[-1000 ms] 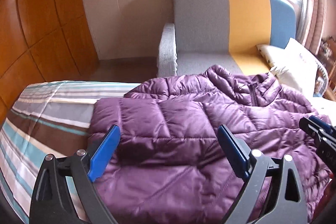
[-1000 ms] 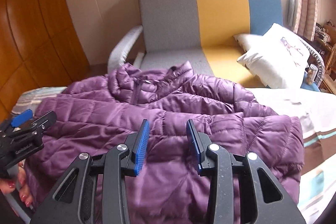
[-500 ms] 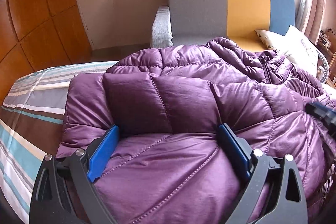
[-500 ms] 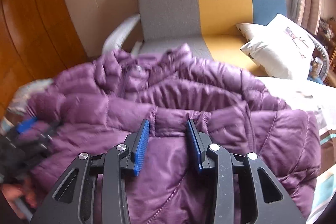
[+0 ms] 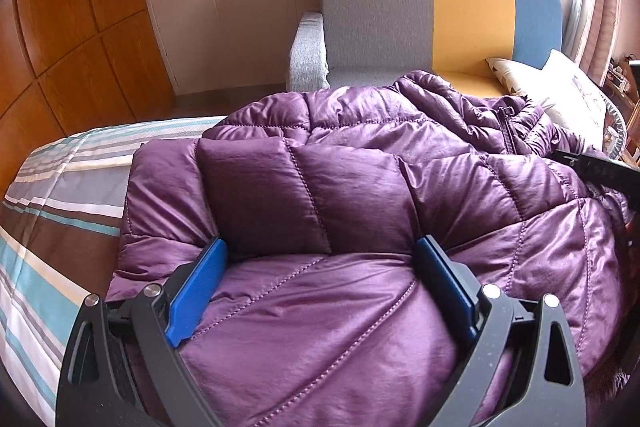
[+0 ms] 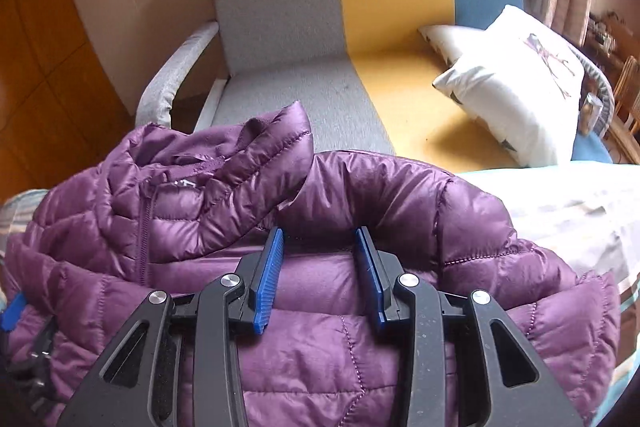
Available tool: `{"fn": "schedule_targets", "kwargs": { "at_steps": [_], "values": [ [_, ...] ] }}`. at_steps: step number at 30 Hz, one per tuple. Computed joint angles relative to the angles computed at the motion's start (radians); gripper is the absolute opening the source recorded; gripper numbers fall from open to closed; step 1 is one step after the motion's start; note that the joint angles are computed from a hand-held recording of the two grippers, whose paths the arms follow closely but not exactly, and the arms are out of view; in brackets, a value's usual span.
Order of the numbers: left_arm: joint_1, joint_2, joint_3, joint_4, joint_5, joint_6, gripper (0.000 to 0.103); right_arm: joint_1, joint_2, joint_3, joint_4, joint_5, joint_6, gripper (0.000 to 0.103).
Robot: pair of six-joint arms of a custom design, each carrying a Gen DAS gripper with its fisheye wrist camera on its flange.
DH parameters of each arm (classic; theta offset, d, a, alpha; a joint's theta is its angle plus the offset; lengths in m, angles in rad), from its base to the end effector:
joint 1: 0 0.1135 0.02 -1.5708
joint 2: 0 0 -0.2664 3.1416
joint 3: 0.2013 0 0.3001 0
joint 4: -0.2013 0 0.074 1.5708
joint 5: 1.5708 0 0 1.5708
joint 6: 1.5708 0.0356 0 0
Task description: Fold large clothes
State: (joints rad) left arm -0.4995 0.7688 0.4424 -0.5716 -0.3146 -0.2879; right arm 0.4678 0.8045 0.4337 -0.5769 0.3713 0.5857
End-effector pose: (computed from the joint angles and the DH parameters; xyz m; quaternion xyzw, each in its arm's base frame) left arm 0.1751 -0.0830 0.1769 0.0470 0.9325 0.0115 0.3578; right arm 0.1786 0.0758 0.1678 0.1116 0.9305 -0.0004 0.3488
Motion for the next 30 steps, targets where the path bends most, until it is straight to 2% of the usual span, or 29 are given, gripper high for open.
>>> {"fn": "schedule_targets", "kwargs": {
  "at_steps": [2,3,7,9,12,14,15,16,17,20,22,24,27,30],
  "values": [
    [-0.015,-0.020,0.015,-0.033,-0.023,0.003,0.094,0.035,0.014,-0.005,0.002,0.051,0.010,0.037],
    [-0.026,-0.033,0.028,-0.054,-0.032,0.006,0.090,0.046,0.019,-0.006,0.003,0.062,0.015,0.037],
    [-0.035,-0.035,0.135,-0.090,-0.020,0.010,0.089,0.046,0.010,-0.016,0.019,0.052,0.022,0.037],
    [-0.012,0.055,0.215,-0.084,0.031,-0.006,0.092,0.047,0.010,-0.021,0.028,0.055,0.021,0.037],
    [0.006,0.315,0.365,-0.083,0.099,-0.002,0.091,0.040,-0.001,-0.028,0.028,0.053,0.012,0.037],
    [0.013,0.461,0.432,-0.072,0.106,-0.002,0.084,0.035,-0.010,-0.033,0.028,0.051,0.007,0.037],
    [0.017,0.529,0.465,-0.070,0.104,0.002,0.075,0.036,-0.008,-0.033,0.029,0.052,0.007,0.037],
    [0.016,0.586,0.491,-0.070,0.100,0.009,0.070,0.035,-0.010,-0.035,0.030,0.052,0.006,0.037],
    [0.020,0.625,0.505,-0.062,0.100,0.013,0.070,0.036,-0.010,-0.034,0.029,0.050,0.008,0.037],
    [0.049,0.686,0.507,0.006,0.118,0.007,0.074,0.041,-0.013,-0.034,0.025,0.053,0.013,0.037],
    [0.063,0.682,0.462,0.086,0.119,0.010,0.080,0.042,-0.013,-0.032,0.024,0.057,0.013,0.037],
    [0.064,0.658,0.410,0.147,0.117,-0.003,0.081,0.052,-0.008,-0.029,0.021,0.071,0.015,0.037],
    [0.051,0.645,0.393,0.152,0.093,-0.005,0.081,0.049,-0.005,-0.029,0.026,0.072,0.012,0.037],
    [0.056,0.585,0.370,0.128,0.117,-0.012,0.085,0.056,0.004,-0.024,0.023,0.073,0.019,0.038]
  ]
}}
